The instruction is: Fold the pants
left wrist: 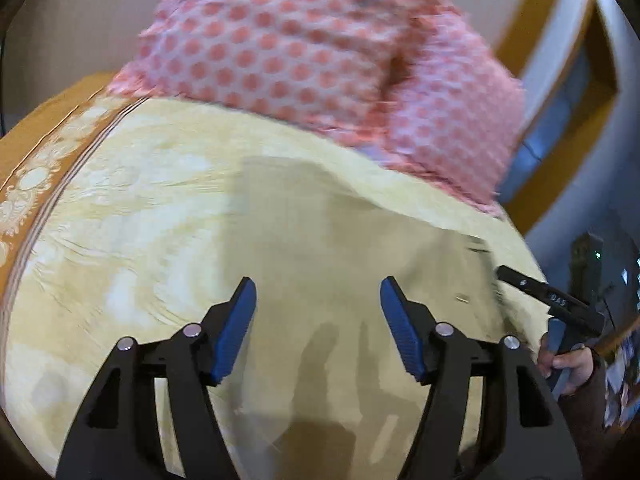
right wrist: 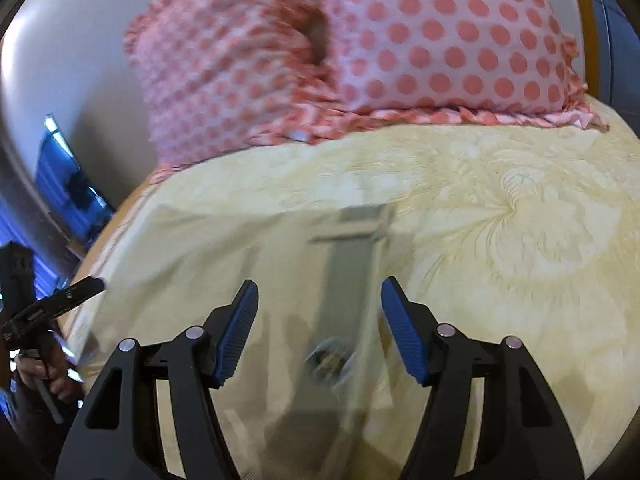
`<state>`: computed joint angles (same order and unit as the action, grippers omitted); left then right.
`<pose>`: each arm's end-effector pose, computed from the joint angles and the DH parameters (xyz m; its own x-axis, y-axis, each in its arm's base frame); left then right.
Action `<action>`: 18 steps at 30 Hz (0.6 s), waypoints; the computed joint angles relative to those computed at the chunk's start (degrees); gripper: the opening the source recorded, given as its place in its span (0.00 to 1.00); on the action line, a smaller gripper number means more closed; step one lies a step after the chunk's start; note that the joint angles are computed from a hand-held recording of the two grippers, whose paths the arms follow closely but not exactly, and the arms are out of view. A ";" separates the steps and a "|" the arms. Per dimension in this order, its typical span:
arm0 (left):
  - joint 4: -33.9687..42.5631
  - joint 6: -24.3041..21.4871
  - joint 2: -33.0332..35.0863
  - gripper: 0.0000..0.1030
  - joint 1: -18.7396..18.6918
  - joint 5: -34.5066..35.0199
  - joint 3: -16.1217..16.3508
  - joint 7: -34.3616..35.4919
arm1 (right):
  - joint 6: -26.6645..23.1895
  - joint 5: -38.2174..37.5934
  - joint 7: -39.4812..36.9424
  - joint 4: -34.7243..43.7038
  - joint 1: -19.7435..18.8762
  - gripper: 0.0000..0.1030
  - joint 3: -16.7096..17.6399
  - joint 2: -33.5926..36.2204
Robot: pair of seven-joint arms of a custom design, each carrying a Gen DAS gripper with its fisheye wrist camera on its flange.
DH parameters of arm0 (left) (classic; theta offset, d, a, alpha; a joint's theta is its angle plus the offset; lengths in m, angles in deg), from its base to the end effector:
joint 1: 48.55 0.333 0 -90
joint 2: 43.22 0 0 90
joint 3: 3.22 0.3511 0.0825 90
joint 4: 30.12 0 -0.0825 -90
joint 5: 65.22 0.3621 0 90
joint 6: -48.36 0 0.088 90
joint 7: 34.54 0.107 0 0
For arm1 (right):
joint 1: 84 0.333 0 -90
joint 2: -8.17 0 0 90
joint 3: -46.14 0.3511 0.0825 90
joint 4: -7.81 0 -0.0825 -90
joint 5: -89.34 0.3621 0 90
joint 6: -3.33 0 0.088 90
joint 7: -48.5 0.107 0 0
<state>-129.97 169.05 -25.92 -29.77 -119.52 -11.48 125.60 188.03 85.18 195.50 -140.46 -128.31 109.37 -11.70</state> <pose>0.6405 0.0903 0.4714 -0.6016 -0.6982 0.3880 -0.7129 0.2502 -0.6551 0.4275 0.1825 0.4534 -0.3039 -0.8811 -0.3624 -0.5948 0.4726 -0.6503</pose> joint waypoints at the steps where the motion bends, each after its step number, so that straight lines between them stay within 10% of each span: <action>1: 2.64 -0.03 1.98 0.61 -0.74 2.17 0.27 -2.36 | -0.41 -0.50 -0.37 0.67 -1.72 0.63 0.67 1.67; 14: 22.83 -10.29 15.69 0.54 -1.34 15.68 -5.66 -16.55 | 11.71 0.55 -9.33 -0.44 2.44 0.20 -5.09 14.51; 18: 28.44 -13.67 19.29 0.15 -0.79 15.96 -6.83 -21.42 | 14.21 -0.92 -11.18 -0.75 6.85 0.15 -9.81 14.44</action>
